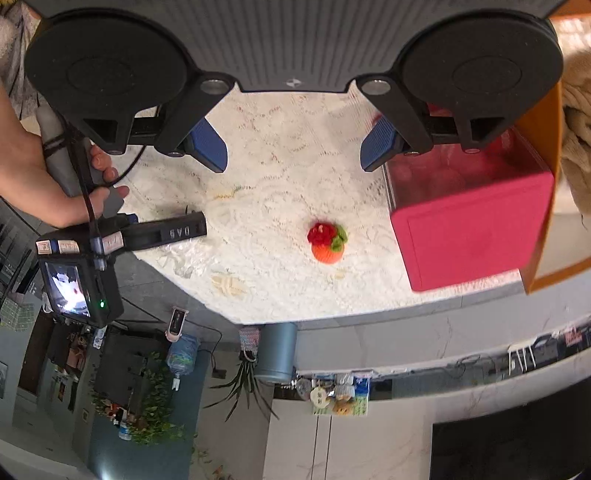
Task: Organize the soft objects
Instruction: 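Move both tools back over the bed toward the orange fruit and wrapped flower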
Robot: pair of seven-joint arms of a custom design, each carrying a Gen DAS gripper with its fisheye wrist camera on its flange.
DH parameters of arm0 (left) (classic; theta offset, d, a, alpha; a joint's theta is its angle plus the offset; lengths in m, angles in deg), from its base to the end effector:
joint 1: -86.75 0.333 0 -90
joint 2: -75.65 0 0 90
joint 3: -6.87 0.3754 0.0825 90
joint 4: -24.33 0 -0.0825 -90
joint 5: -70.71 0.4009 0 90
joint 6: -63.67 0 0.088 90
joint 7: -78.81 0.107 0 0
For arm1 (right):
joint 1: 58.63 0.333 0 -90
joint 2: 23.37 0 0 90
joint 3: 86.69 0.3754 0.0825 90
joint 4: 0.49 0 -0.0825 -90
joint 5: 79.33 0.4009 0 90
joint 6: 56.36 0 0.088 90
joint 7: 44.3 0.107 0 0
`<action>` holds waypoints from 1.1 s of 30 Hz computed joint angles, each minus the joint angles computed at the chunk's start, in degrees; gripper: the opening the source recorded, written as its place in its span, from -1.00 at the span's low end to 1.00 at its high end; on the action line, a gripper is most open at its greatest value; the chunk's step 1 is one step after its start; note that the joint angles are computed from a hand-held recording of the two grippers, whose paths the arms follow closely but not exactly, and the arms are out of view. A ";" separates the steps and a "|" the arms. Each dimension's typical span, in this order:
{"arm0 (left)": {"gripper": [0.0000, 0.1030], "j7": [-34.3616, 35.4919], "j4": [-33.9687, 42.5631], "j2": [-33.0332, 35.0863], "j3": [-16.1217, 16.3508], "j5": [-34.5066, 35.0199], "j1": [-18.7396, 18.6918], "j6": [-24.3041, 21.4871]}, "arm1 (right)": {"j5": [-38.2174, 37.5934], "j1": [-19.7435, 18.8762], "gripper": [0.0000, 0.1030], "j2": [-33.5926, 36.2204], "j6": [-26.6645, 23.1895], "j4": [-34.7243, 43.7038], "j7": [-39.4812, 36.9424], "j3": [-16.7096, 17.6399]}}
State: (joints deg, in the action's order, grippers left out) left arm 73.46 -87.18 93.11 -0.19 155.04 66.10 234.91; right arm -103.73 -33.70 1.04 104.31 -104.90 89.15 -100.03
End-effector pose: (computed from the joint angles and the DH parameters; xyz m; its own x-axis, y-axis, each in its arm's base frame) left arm 0.5477 -0.3597 0.4128 -0.2343 -0.9681 0.0886 -0.6374 0.0842 -0.7659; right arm 0.6983 0.1859 0.4111 -0.1442 -0.9895 0.0012 -0.7957 0.1152 -0.5946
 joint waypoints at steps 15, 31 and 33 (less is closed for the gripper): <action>0.86 7.50 -2.56 -2.49 -1.05 -8.13 -1.17 -4.65 | 2.42 0.62 -0.25 1.31 0.68 0.43 -3.16 -1.48; 0.86 10.97 -1.73 -4.11 -2.03 -11.29 -2.19 -9.37 | 5.27 -0.97 -0.46 2.44 3.82 0.63 -8.79 -1.77; 0.86 11.06 -1.40 -4.16 -2.02 -11.46 -2.12 -9.75 | 5.65 -1.22 -0.90 1.78 3.29 0.04 -9.54 -1.77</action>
